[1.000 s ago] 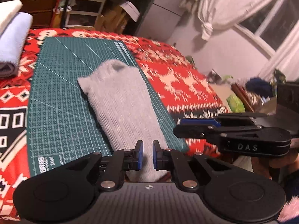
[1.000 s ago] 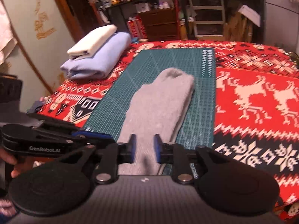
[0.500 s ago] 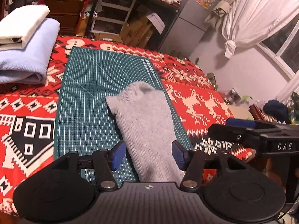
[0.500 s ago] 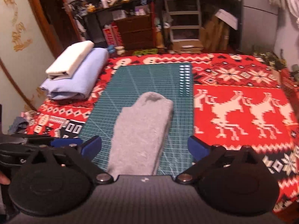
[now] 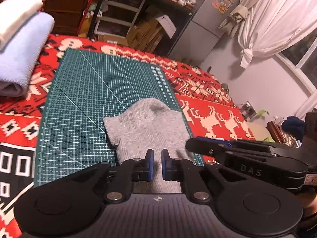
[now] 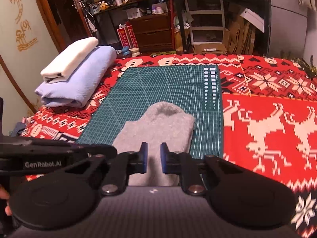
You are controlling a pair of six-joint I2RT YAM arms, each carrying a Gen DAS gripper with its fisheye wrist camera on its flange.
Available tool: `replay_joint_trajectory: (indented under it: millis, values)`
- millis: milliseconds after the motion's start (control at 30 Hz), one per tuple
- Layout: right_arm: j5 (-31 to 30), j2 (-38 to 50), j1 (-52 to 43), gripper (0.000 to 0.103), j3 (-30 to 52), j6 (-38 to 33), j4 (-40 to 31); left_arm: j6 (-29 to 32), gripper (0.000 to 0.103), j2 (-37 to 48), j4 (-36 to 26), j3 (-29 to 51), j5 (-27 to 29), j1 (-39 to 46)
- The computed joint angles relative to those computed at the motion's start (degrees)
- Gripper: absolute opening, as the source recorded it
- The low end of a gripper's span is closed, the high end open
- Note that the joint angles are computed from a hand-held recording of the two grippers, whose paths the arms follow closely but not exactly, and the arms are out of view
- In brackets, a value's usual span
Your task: Fold clothes
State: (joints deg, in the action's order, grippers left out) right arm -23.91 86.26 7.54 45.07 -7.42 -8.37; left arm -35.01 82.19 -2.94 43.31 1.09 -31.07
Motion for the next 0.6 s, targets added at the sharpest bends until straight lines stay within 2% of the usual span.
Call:
replay_joint_trajectory:
  millis: [133, 267, 400, 500, 600]
  values:
    - [0.83, 6.32, 0.86, 0.008, 1.09, -0.20, 5.37, 0.54, 0.009, 4.84, 1.87, 0.53, 1.76, 1.24]
    - [0.64, 10.36, 0.24, 0.006, 2.06, -2.07, 6.94, 0.48, 0.008, 4.20, 3.31, -1.11, 4.19, 3.01]
    - [-3.06, 11.02, -2.56, 0.008, 6.39, -3.23, 1.72, 1.51, 0.009, 0.78, 2.86, -2.30, 5.48, 5.37]
    - [-4.58, 12.11, -4.48, 0.013, 10.83, -5.87, -1.37, 5.63, 0.017, 0.98, 1.11, -1.05, 4.87, 8.03]
    - [-6.24, 16.24, -5.60, 0.013, 17.73, -10.43, -5.52, 9.95, 0.017, 4.22, 0.25, 1.06, 5.38, 10.91]
